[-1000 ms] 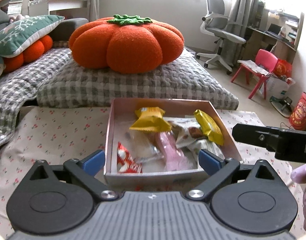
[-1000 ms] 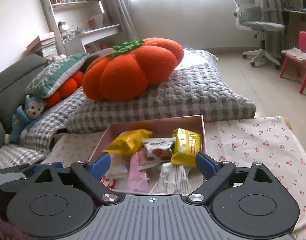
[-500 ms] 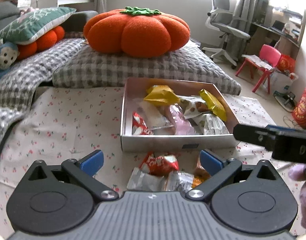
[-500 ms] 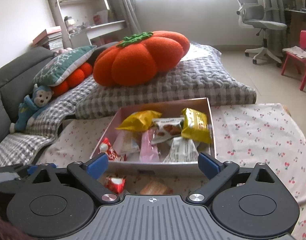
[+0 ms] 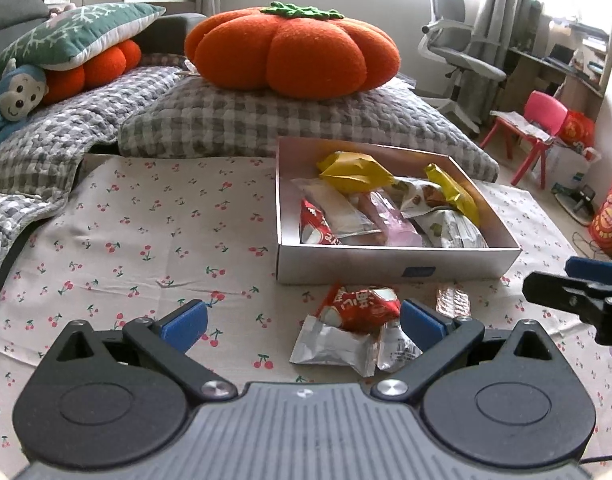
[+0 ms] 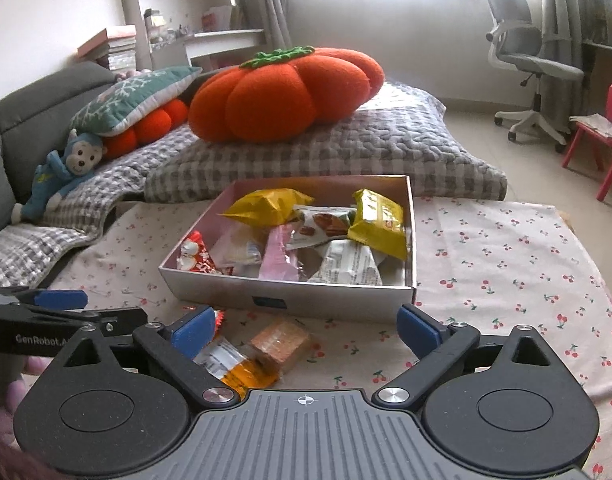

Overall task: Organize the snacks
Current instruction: 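Move both tools back over the remaining red candies and wrappers, then grasp silver wrapped candy with the left tool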

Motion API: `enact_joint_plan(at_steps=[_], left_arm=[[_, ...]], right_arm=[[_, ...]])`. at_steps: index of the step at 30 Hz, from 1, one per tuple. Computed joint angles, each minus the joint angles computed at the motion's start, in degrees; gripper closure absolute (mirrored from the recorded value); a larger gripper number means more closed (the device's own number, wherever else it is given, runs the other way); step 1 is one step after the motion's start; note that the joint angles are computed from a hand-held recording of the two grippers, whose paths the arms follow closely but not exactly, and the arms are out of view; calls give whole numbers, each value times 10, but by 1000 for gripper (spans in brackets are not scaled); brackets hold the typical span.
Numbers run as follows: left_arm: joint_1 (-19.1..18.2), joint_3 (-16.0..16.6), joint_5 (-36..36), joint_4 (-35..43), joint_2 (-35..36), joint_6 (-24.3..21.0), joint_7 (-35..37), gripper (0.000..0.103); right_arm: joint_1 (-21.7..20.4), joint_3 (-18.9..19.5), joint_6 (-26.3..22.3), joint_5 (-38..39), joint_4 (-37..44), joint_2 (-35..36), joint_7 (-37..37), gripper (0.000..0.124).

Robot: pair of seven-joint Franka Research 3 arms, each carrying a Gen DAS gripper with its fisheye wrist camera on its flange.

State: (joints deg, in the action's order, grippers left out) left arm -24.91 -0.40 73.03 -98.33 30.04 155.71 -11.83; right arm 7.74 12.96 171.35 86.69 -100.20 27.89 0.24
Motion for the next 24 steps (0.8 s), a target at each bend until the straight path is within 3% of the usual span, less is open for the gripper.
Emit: enact_joint_plan(at_steps=[4,10,14,18,24], left_arm=[[-4,11,29,11,11,16,-33,1],[3,13,55,47,44,48,-40,6],[17,5,-12,66,68,73,11,25],[12,14,-59,71,80,85,57,29],[27,-6,-170,68,88,81,175,36]], right_arm=[[1,-3,4,2,4,6,-1,25],[3,-8,2,-82,3,21,80,25],[4,-7,7,-153,2,32,139,25],[-2,3,10,-209,1,44,166,25],[7,-5,17,-308,7,67,237,25]])
